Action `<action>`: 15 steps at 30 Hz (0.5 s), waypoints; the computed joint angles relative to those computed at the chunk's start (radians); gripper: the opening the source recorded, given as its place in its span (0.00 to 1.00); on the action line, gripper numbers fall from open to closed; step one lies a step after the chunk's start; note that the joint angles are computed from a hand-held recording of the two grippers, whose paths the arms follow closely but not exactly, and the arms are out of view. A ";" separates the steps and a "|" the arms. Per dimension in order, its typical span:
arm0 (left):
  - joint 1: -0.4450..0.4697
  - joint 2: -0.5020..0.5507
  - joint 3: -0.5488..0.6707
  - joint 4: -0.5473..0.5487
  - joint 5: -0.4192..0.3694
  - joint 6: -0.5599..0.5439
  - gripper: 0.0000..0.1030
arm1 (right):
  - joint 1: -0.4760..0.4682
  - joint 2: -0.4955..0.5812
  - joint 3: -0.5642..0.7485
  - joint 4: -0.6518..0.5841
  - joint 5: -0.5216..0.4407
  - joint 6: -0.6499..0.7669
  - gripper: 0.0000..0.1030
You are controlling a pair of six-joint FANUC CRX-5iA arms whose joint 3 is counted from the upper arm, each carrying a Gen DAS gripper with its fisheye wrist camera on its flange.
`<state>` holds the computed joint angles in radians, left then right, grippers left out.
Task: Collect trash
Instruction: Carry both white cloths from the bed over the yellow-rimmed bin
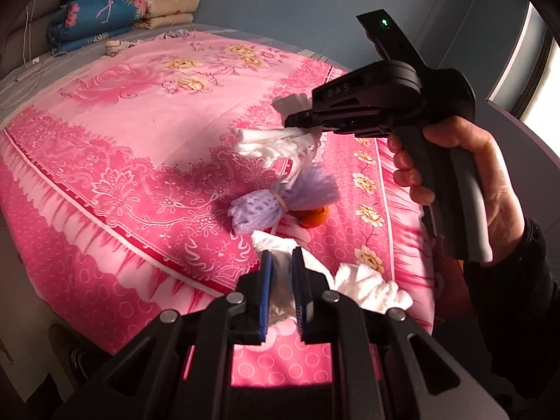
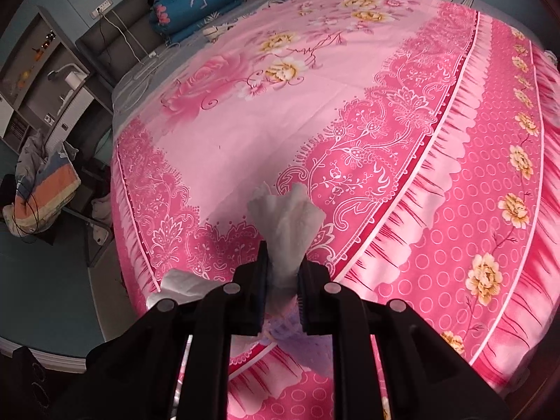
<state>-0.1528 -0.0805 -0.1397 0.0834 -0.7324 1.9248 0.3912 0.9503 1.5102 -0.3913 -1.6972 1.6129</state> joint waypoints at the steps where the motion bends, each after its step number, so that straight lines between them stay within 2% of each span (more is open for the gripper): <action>1: -0.004 -0.005 0.002 -0.010 -0.005 0.009 0.10 | -0.002 -0.015 -0.023 -0.002 0.010 0.004 0.14; 9: -0.046 -0.057 0.036 -0.126 -0.070 0.142 0.11 | -0.033 -0.122 -0.169 -0.042 0.064 0.021 0.14; 15: -0.103 -0.095 0.086 -0.232 -0.136 0.237 0.11 | -0.063 -0.258 -0.368 -0.050 0.162 0.081 0.14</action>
